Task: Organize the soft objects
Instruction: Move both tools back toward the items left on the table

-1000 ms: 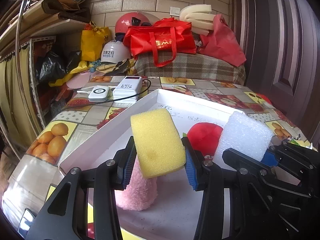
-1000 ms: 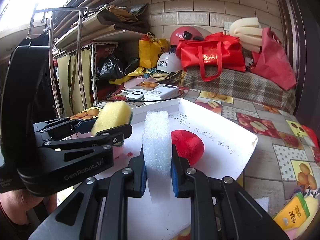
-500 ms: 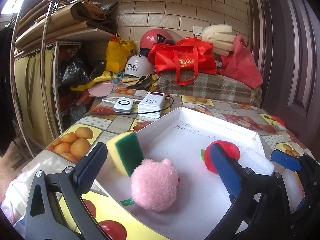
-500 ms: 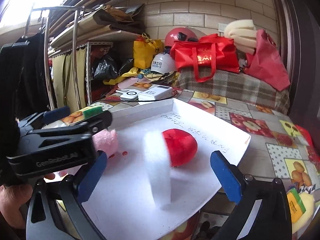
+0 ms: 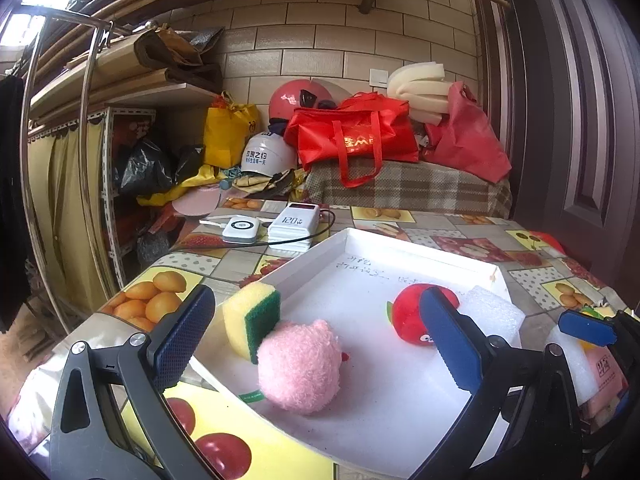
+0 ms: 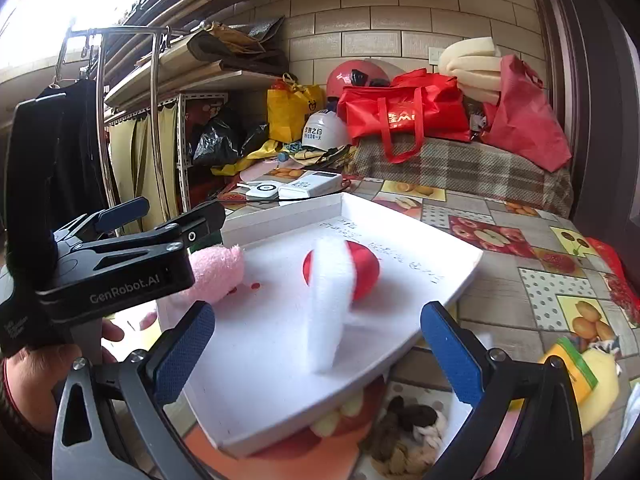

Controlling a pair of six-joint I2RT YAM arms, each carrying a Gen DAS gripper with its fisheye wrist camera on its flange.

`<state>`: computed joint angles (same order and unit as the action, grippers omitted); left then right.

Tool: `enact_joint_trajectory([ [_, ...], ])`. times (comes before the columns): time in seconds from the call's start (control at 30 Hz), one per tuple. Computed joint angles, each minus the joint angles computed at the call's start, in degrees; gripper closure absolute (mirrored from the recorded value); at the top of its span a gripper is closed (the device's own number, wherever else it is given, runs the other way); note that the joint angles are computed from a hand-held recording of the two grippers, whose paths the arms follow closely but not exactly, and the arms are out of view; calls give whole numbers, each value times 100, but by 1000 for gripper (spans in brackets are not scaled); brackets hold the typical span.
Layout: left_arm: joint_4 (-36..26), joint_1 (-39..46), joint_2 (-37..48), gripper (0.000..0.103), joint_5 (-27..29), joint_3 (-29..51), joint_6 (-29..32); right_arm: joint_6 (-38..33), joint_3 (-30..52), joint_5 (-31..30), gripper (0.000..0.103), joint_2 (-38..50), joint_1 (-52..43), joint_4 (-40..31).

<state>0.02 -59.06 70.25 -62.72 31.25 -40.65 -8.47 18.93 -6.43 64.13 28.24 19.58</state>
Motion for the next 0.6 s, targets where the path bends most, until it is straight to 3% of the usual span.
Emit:
enact_joint_trajectory([
  [0.2,82,-601,80,0,-17,53,190,-677,-517,-320,0,-1449,-438,-931],
  [0.37,716,-1205,436,0,412,228,1065,-1381,-515,-1473,0,-2601,-2110,-2420],
  [0.5,756,-1398,865,0,1097,632,1431,-1759,-67,-3078,0,-1922,-4452,-2884],
  [0.6,733,-1512,1124,0,1469,892,1544,-1850,190,-3332,0,-1338,-5551,-2651],
])
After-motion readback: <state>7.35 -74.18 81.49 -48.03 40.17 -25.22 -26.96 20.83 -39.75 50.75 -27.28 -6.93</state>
